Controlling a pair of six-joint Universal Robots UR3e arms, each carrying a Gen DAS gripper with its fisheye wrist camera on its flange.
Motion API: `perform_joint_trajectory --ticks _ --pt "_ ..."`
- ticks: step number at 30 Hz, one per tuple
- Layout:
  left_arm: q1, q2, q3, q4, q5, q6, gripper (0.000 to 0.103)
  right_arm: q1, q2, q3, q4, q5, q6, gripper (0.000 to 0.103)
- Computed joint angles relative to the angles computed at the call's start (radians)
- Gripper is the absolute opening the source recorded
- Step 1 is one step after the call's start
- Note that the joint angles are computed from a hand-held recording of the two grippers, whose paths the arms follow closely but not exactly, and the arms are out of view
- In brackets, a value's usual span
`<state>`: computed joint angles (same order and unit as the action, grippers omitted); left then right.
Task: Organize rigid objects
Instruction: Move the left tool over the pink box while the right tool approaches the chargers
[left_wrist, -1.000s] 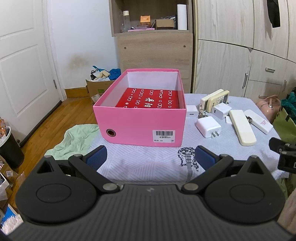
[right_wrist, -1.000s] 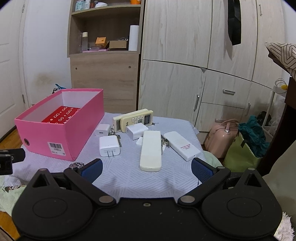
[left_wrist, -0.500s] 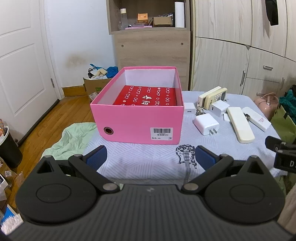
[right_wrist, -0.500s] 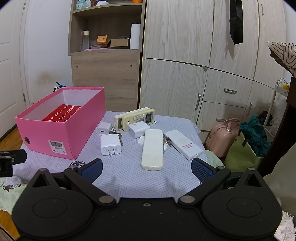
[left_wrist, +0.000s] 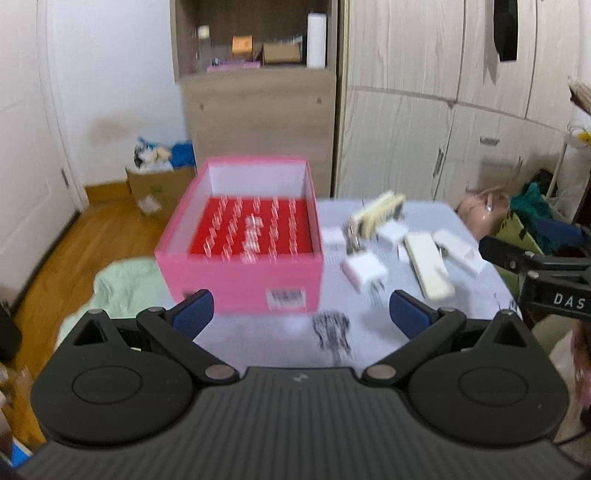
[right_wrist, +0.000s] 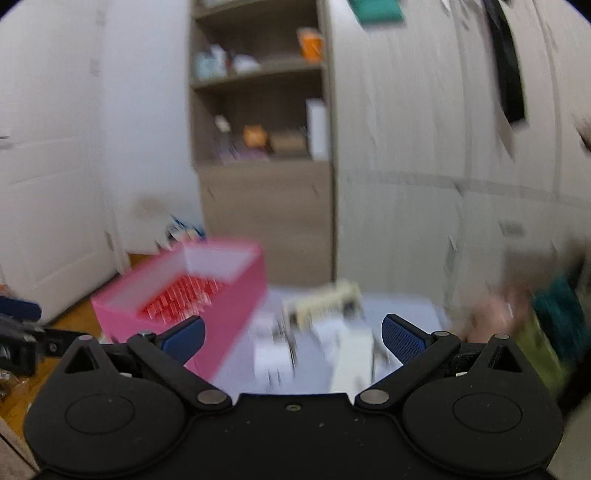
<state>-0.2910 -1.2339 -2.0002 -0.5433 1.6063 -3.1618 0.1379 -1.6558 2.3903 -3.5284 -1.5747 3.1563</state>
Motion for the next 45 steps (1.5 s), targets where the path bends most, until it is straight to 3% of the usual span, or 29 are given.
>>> perform_joint_trajectory --ticks 4,9,10,13,15,18,21,23,25,27,30,34,36,39,41,45 --pt "0.073 -0.082 0.239 -0.163 -0.061 0.107 0.103 -0.031 0.014 -0.235 0.273 0.048 -0.107 0.103" --pt "0.193 -0.278 0.569 -0.397 -0.233 0.252 0.103 -0.104 0.154 -0.642 0.755 0.240 -0.158 0.099" --pt "0.219 -0.325 0.623 -0.429 -0.265 0.243 0.103 -0.101 0.200 -0.704 0.787 0.238 -0.164 0.094" --pt "0.298 -0.492 0.838 -0.615 -0.378 0.266 0.103 -0.063 0.347 -0.886 0.887 0.213 -0.169 0.094" --pt "0.326 -0.579 0.919 -0.634 -0.401 0.258 0.103 -0.061 0.448 -1.017 0.993 0.249 -0.169 0.094" --pt "0.342 -0.673 0.969 -0.545 -0.332 0.254 0.103 -0.044 0.568 -1.134 1.044 0.239 -0.147 0.094" --pt "0.341 -0.736 0.949 -0.390 -0.207 0.262 0.103 -0.034 0.631 -1.119 0.992 0.216 -0.110 0.094" --pt "0.343 -0.815 1.028 -0.410 -0.133 0.261 0.099 -0.028 0.665 -1.161 1.067 0.196 -0.165 0.085" --pt "0.358 -0.884 1.076 -0.376 -0.103 0.249 0.099 -0.024 0.683 -1.182 1.074 0.173 -0.195 0.085" --pt "0.384 -0.969 1.184 -0.447 -0.141 0.234 0.099 -0.036 0.696 -1.196 1.082 0.202 -0.198 0.085" --pt "0.401 -1.093 1.341 -0.523 -0.151 0.195 0.091 -0.046 0.752 -1.281 1.141 0.227 -0.191 0.086" --pt "0.403 -1.217 1.490 -0.609 -0.153 0.180 0.054 -0.039 0.825 -1.370 1.204 0.200 -0.235 0.086" --pt "0.400 -1.257 1.539 -0.640 -0.167 0.164 0.050 -0.042 0.844 -1.397 1.231 0.209 -0.249 0.086" --pt "0.384 -1.292 1.566 -0.625 -0.169 0.180 0.040 -0.051 0.855 -1.425 1.277 0.231 -0.251 0.086" --pt "0.369 -1.332 1.619 -0.641 -0.156 0.197 0.010 -0.060 0.863 -1.442 1.310 0.251 -0.246 0.086" --pt "0.353 -1.294 1.474 -0.488 -0.144 0.240 0.002 -0.059 0.892 -1.490 1.367 0.234 -0.247 0.086"
